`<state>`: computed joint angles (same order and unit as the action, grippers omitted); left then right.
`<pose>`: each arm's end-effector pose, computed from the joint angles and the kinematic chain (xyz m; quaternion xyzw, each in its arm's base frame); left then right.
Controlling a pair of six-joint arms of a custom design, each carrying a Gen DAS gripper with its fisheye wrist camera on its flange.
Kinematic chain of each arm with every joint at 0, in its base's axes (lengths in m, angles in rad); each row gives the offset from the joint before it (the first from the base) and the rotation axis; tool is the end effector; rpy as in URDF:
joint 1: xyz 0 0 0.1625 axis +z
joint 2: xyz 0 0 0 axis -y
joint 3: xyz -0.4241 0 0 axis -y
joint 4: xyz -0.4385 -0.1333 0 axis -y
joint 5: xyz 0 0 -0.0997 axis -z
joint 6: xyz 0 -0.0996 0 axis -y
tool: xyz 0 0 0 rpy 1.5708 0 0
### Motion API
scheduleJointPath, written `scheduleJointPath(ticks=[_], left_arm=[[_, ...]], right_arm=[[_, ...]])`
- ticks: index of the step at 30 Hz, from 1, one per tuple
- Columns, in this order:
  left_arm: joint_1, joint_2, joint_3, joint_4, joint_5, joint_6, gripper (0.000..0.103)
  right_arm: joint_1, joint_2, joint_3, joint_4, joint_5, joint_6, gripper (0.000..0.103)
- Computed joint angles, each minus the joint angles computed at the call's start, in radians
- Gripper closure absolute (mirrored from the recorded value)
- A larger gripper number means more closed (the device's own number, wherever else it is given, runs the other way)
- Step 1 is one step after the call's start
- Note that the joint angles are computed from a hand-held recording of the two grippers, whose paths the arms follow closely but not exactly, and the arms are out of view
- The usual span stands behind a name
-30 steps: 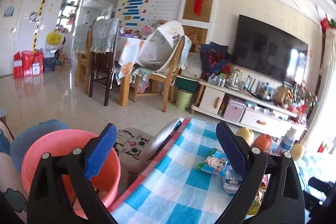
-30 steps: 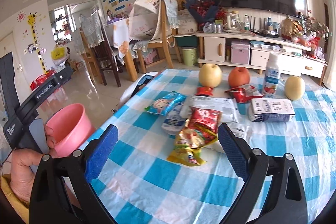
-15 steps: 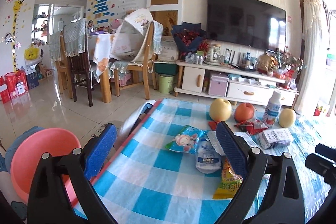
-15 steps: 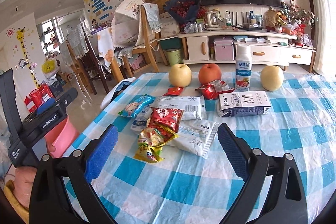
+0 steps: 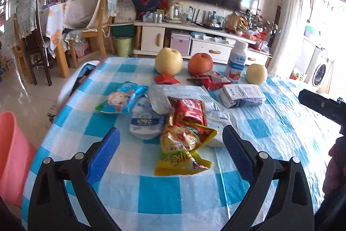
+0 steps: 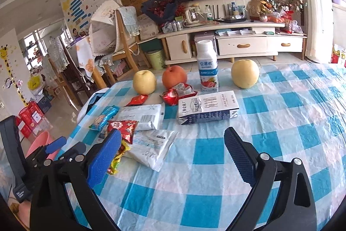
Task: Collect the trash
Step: 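Bring both open tools back over the table, then grasp the yellow chip bag with the left tool while the right tool grasps another white milk carton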
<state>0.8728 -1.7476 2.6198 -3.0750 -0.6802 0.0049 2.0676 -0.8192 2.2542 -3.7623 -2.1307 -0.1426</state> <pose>-0.0473 -0.3843 0.2526 0.1696 0.8514 -0.4028 0.2898 0.2992 -0.3831 0.0449 0.1838 -0.8799 0.3946 0.1902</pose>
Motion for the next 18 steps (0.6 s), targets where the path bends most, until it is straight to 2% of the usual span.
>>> scheduleJointPath(ticks=[3, 7, 12, 18], left_arm=[[0.024, 0.053, -0.013, 0.016, -0.027, -0.005, 0.007], [0.039, 0.123, -0.03, 0.023, -0.001, -0.008, 0.007], [0.058, 0.15, -0.05, 0.063, 0.005, -0.026, 0.007], [0.07, 0.19, -0.07, 0.071, 0.016, -0.011, 0.008]], right_arm=[[-0.029, -0.017, -0.001, 0.024, 0.002, -0.004, 0.008], [-0.071, -0.026, -0.02, 0.065, -0.007, -0.028, 0.008], [-0.146, -0.021, -0.061, 0.116, 0.017, -0.02, 0.008], [-0.213, 0.009, -0.133, 0.159, 0.053, -0.071, 0.008]])
